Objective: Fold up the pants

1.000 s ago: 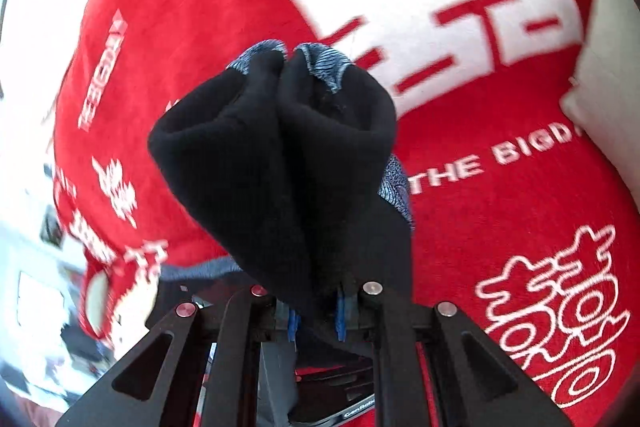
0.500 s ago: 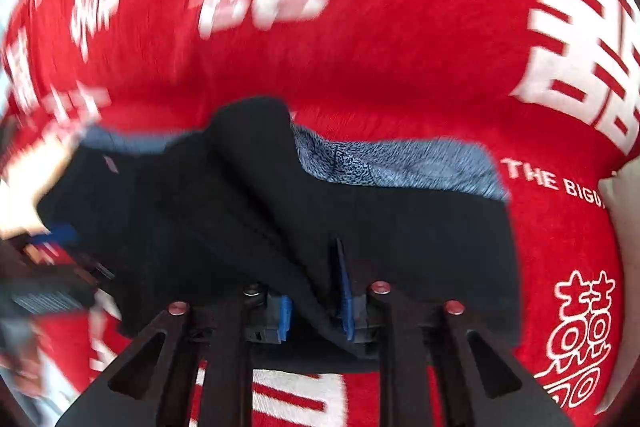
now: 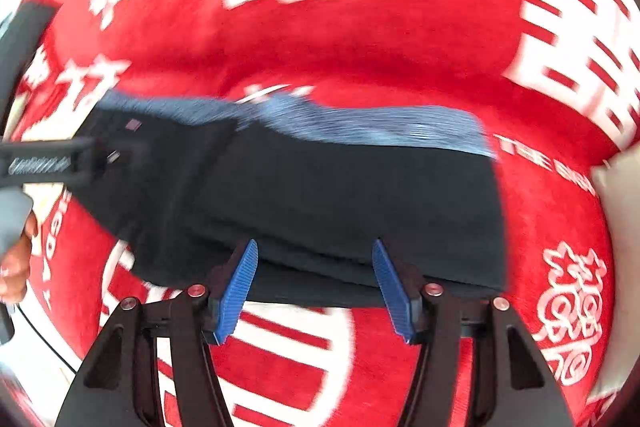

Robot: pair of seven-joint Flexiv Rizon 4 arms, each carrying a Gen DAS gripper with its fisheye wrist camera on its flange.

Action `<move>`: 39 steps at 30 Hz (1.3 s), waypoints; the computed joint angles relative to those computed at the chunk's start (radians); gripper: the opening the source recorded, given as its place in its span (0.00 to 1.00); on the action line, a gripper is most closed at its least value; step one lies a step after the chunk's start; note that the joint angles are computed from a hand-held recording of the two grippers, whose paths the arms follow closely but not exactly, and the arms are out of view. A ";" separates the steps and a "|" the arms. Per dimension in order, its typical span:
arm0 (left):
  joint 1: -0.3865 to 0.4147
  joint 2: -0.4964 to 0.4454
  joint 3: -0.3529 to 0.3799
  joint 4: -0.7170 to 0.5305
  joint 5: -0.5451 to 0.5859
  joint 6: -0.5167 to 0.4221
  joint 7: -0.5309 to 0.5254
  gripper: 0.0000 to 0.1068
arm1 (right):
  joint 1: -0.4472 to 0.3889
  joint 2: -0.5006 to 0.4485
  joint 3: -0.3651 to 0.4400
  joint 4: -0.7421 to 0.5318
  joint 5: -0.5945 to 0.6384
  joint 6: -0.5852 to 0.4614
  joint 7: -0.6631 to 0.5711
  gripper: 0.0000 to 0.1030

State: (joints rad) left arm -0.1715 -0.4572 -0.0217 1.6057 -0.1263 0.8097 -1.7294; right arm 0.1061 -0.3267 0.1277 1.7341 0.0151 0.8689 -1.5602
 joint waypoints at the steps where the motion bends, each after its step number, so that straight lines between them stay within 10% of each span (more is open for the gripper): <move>1: 0.006 0.002 -0.017 0.000 -0.019 0.004 0.024 0.96 | -0.012 -0.001 -0.008 -0.012 0.015 -0.018 0.014 0.62; 7: 0.000 -0.078 -0.085 -0.080 -0.122 -0.001 0.131 0.91 | -0.063 -0.007 -0.023 -0.050 0.066 -0.097 0.043 0.62; 15: -0.004 -0.171 -0.093 -0.159 -0.194 -0.139 0.143 0.29 | -0.102 -0.005 -0.017 -0.063 0.150 -0.142 0.041 0.54; 19: 0.000 -0.143 -0.093 -0.128 -0.213 -0.150 0.140 0.14 | -0.115 -0.001 -0.019 -0.080 0.179 -0.161 0.036 0.50; 32: -0.070 -0.058 -0.025 -0.054 -0.064 -0.102 0.037 0.14 | -0.129 -0.019 -0.040 -0.125 0.181 -0.195 0.020 0.50; 34: -0.081 -0.056 -0.013 -0.087 -0.018 -0.106 0.011 0.29 | -0.135 -0.059 -0.048 -0.186 0.180 -0.204 0.034 0.50; 36: -0.082 -0.059 -0.012 -0.105 -0.005 -0.076 -0.013 0.78 | -0.146 -0.105 -0.047 -0.259 0.193 -0.222 0.044 0.50; 39: -0.087 -0.090 -0.014 -0.159 0.022 -0.041 -0.025 0.77 | -0.158 -0.189 -0.040 -0.379 0.205 -0.256 0.063 0.24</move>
